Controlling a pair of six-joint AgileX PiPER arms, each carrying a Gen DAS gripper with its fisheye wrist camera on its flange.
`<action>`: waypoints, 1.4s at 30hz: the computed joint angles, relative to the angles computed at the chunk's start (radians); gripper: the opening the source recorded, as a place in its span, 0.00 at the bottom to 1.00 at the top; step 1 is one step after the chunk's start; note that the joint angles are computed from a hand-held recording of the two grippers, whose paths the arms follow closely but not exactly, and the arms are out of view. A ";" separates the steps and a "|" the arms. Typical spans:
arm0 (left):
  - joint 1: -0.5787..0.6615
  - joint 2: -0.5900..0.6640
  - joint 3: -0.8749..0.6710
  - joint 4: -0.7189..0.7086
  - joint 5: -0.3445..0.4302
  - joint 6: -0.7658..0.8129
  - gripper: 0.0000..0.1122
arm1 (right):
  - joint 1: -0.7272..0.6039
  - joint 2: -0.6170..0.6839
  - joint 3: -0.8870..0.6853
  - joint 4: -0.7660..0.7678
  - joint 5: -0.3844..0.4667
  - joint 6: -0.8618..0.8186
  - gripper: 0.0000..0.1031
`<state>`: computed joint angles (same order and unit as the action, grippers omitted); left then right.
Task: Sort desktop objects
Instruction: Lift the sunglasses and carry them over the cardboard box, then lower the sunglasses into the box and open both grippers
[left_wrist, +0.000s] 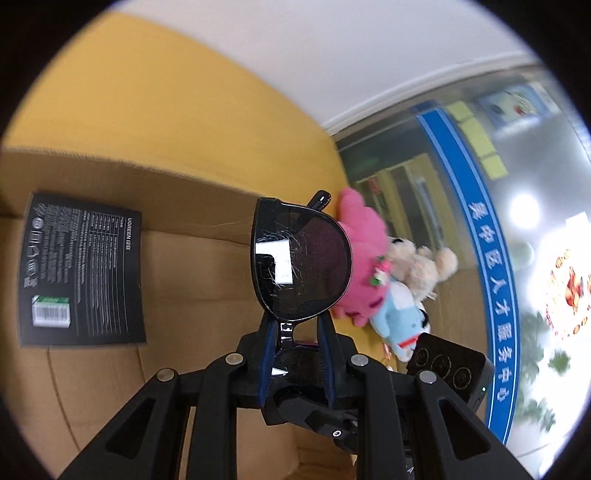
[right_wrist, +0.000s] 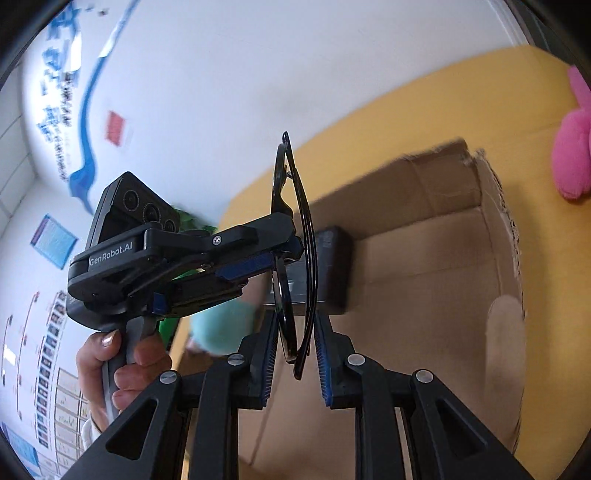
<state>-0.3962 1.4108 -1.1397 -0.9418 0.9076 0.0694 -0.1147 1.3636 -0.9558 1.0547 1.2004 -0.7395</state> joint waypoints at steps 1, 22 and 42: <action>0.005 0.034 0.004 -0.018 -0.006 0.014 0.18 | 0.015 0.029 -0.009 -0.014 -0.022 0.008 0.18; 0.009 0.128 -0.033 0.110 0.019 -0.071 0.27 | 0.232 0.123 -0.018 -0.302 -0.332 0.277 0.18; -0.106 -0.346 0.067 0.564 0.061 -0.370 0.30 | 0.511 0.023 0.025 -0.863 -0.478 0.816 0.38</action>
